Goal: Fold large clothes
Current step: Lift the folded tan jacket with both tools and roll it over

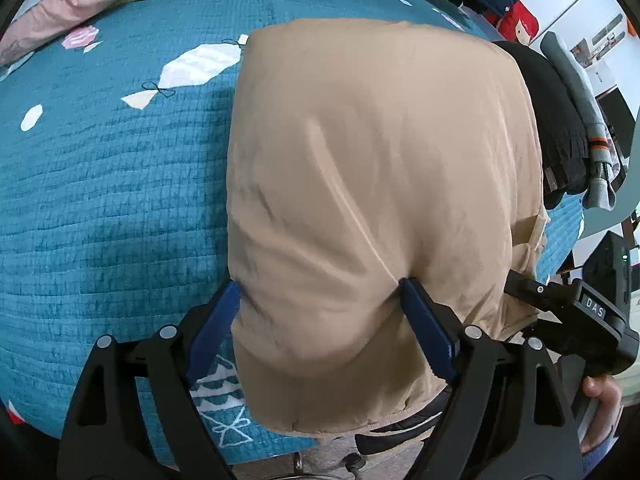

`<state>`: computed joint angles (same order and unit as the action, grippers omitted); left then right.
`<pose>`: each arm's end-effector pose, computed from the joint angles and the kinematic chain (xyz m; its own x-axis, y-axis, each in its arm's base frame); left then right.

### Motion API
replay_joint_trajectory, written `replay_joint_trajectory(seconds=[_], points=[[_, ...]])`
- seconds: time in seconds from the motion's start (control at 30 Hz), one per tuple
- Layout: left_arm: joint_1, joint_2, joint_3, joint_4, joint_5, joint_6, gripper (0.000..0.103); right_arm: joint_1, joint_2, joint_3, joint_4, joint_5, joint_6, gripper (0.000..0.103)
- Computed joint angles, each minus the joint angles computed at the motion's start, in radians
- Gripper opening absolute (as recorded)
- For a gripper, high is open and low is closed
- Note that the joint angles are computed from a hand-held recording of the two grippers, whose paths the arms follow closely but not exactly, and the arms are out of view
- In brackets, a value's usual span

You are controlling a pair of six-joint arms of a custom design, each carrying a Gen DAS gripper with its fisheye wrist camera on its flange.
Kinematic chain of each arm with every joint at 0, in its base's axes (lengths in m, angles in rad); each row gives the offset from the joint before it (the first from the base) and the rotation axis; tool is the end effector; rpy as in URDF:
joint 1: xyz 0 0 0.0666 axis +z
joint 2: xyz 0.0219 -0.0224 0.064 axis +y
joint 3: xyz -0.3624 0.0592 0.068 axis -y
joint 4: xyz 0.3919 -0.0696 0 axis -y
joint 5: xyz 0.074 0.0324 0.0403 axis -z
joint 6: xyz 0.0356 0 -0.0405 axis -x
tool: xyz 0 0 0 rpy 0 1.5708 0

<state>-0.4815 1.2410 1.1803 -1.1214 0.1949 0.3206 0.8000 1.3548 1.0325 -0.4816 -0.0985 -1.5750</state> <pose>0.3522 -0.1922 0.3708 -0.9421 0.1434 -0.3032 0.2345 0.9280 -0.2895 0.3170 0.3308 0.2961 -0.7593 0.6465 0.0737 0.5049 0.5138 0.6936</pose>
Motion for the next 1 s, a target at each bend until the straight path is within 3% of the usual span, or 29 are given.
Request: replay_joint_trajectory(seconds=[0.13,0.23,0.3,0.4,0.43,0.47,0.57,0.63,0.77,0.87,0.93,0.97,1.0], points=[[0.020,0.013,0.002,0.005,0.019,-0.016,0.086,0.019,0.008,-0.006,0.041,0.046,-0.002,0.078],[0.028,0.015,-0.002,0.010,0.023,-0.023,0.087,0.032,0.032,-0.005,0.138,0.030,0.011,0.069],[0.037,0.016,-0.005,0.012,0.034,-0.021,0.087,0.032,0.067,0.025,0.110,0.032,0.036,0.069],[0.047,0.015,-0.011,0.013,0.040,-0.028,0.087,0.035,0.093,0.012,0.178,0.057,-0.009,0.076],[0.052,0.016,-0.010,0.010,0.048,-0.030,0.087,0.041,0.094,0.024,0.161,0.075,0.015,0.068],[0.060,0.013,-0.010,0.010,0.059,-0.031,0.087,0.045,0.089,0.017,0.182,0.085,0.031,0.050],[0.107,-0.004,-0.015,0.000,0.105,-0.040,0.089,0.043,0.073,-0.034,0.280,0.078,-0.013,0.033],[0.142,-0.022,-0.035,0.018,0.120,-0.012,0.090,0.045,0.070,-0.048,0.314,0.079,-0.028,0.030],[0.218,-0.021,-0.089,0.042,0.281,0.049,0.090,0.046,0.067,-0.051,0.328,0.084,-0.028,0.027],[0.206,0.006,-0.112,0.053,0.406,0.059,0.090,0.044,0.014,-0.118,0.369,0.076,-0.019,0.025],[0.185,0.007,-0.119,0.087,0.401,0.063,0.090,0.038,-0.008,-0.099,0.315,0.075,0.046,0.023],[0.173,0.001,-0.120,0.109,0.376,0.060,0.088,0.040,-0.013,-0.081,0.283,0.085,0.073,0.023],[0.167,-0.008,-0.120,0.128,0.376,0.059,0.073,0.041,-0.019,-0.050,0.238,0.098,0.115,0.023]])
